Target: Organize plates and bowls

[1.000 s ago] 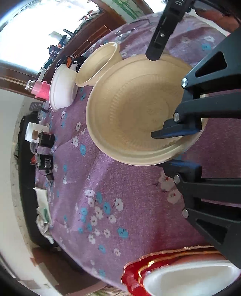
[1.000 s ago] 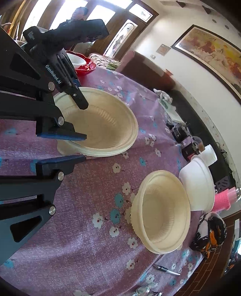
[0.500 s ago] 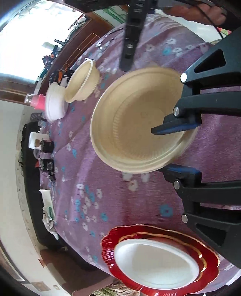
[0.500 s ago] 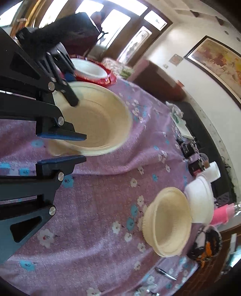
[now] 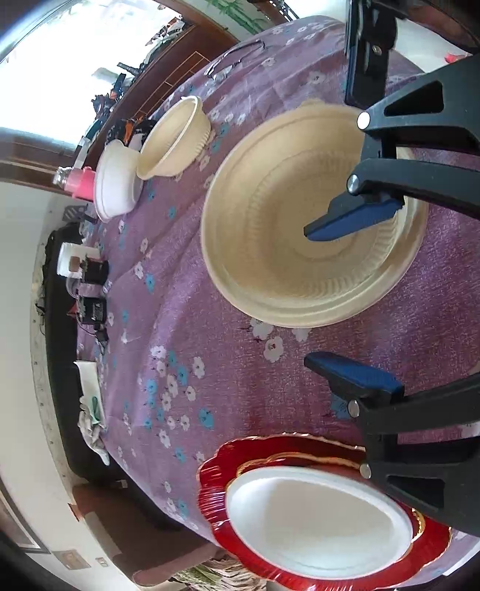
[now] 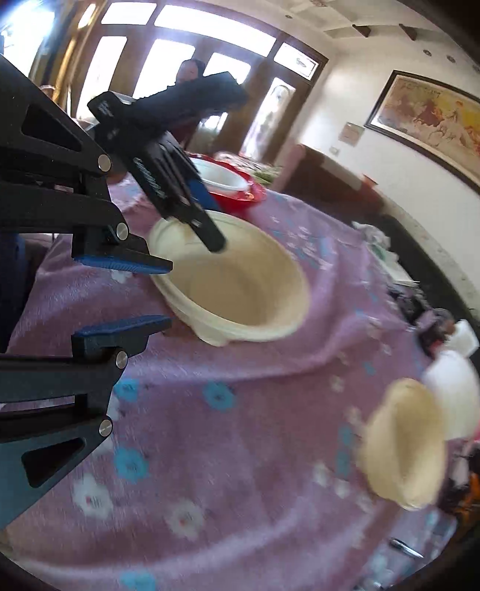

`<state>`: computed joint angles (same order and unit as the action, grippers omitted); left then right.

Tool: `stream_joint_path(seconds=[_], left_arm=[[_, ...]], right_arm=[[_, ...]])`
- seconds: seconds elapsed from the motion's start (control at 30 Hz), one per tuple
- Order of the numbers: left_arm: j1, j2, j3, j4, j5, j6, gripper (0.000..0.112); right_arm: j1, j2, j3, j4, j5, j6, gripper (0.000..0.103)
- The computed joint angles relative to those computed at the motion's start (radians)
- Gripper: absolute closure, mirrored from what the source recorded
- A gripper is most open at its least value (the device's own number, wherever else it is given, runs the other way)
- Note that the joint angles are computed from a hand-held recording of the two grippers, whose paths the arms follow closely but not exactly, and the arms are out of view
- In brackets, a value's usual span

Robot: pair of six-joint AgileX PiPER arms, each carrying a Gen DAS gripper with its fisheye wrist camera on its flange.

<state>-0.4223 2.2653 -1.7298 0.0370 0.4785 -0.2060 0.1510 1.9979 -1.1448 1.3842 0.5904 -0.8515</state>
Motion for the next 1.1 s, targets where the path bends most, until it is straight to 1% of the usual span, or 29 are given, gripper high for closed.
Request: stream_joint_path(seconds=[0.03,0.07,0.1,0.13,0.2,0.23,0.27,0.3,0.33,0.37,0.4,0.43,0.47,0.5,0.53,0.57,0.6,0.63,0.67,0.77,0.8,0.87,0.93,1.0,1.03,1.07,1.1], left_arm=[[0.000,0.001,0.004,-0.027,0.005,0.028,0.068],[0.001,0.000,0.007,-0.049,0.007,0.053,0.074],[-0.002,-0.006,0.020,-0.057,0.003,0.065,0.074],[-0.006,-0.012,0.031,-0.059,-0.003,0.069,0.074],[-0.013,-0.022,0.047,-0.048,-0.012,0.062,0.073],[-0.014,-0.029,0.058,-0.053,-0.021,0.067,0.073],[-0.011,-0.033,0.063,-0.086,-0.022,0.100,0.073],[-0.010,-0.037,0.066,-0.136,-0.019,0.151,0.073],[-0.013,-0.038,0.067,-0.146,-0.016,0.163,0.073],[-0.021,-0.042,0.071,-0.122,-0.018,0.144,0.073],[-0.026,-0.046,0.076,-0.101,-0.024,0.127,0.073],[-0.030,-0.047,0.074,-0.087,-0.019,0.116,0.072],[-0.030,-0.048,0.074,-0.079,-0.015,0.106,0.066],[-0.030,-0.051,0.076,-0.067,-0.017,0.094,0.057],[-0.031,-0.056,0.081,-0.043,-0.025,0.072,0.052],[-0.031,-0.059,0.084,-0.013,-0.033,0.042,0.044],[-0.031,-0.062,0.088,0.014,-0.041,0.016,0.043],[-0.030,-0.062,0.086,0.041,-0.043,-0.009,0.043],[-0.027,-0.057,0.075,0.047,-0.037,-0.015,0.043],[-0.019,-0.037,0.045,0.057,-0.026,-0.031,0.043],[-0.019,-0.032,0.038,0.068,-0.024,-0.042,0.043],[-0.016,-0.023,0.029,0.081,-0.026,-0.054,0.043],[-0.013,-0.017,0.026,0.093,-0.032,-0.067,0.049],[-0.011,-0.008,0.015,0.093,-0.024,-0.067,0.078],[-0.006,-0.003,0.009,0.063,-0.016,-0.041,0.084],[0.000,-0.003,0.010,0.010,-0.013,0.011,0.089],[0.001,-0.008,0.018,-0.014,-0.016,0.036,0.090]], right_arm=[[0.008,0.015,-0.017,-0.015,-0.006,0.022,0.077],[0.008,0.031,-0.029,0.010,0.002,0.008,0.076],[0.012,0.035,-0.037,0.020,-0.003,-0.004,0.076],[0.021,0.032,-0.046,0.005,-0.031,0.004,0.076],[0.041,0.019,-0.065,-0.075,-0.115,0.085,0.078],[0.039,0.017,-0.069,-0.083,-0.125,0.091,0.078],[0.040,0.016,-0.077,-0.101,-0.141,0.108,0.078],[0.043,0.008,-0.070,-0.114,-0.172,0.119,0.078],[0.053,-0.003,-0.064,-0.143,-0.216,0.145,0.078],[0.059,-0.011,-0.057,-0.155,-0.254,0.151,0.078],[0.054,-0.015,-0.050,-0.126,-0.260,0.121,0.078],[0.043,-0.020,-0.038,-0.058,-0.250,0.059,0.078],[0.033,-0.025,-0.028,-0.026,-0.240,0.030,0.077],[0.023,-0.031,-0.023,-0.033,-0.233,0.035,0.076],[0.017,-0.034,-0.024,-0.064,-0.226,0.064,0.073],[0.008,-0.040,-0.016,-0.069,-0.219,0.072,0.065],[-0.007,-0.050,0.003,-0.034,-0.201,0.047,0.058],[-0.021,-0.056,0.022,0.025,-0.176,-0.002,0.056],[-0.034,-0.061,0.039,0.065,-0.137,-0.035,0.056],[-0.032,-0.071,0.075,0.134,-0.074,-0.094,0.056],[-0.023,-0.069,0.079,0.140,-0.057,-0.101,0.056],[0.001,-0.066,0.078,0.125,-0.053,-0.079,0.056],[0.029,-0.052,0.069,0.115,-0.078,-0.050,0.056],[0.051,-0.025,0.040,0.068,-0.103,0.009,0.056],[0.056,-0.012,0.028,0.056,-0.109,0.029,0.058],[0.062,-0.001,0.017,0.047,-0.118,0.040,0.071],[0.070,0.000,0.011,0.006,-0.139,0.074,0.078]])
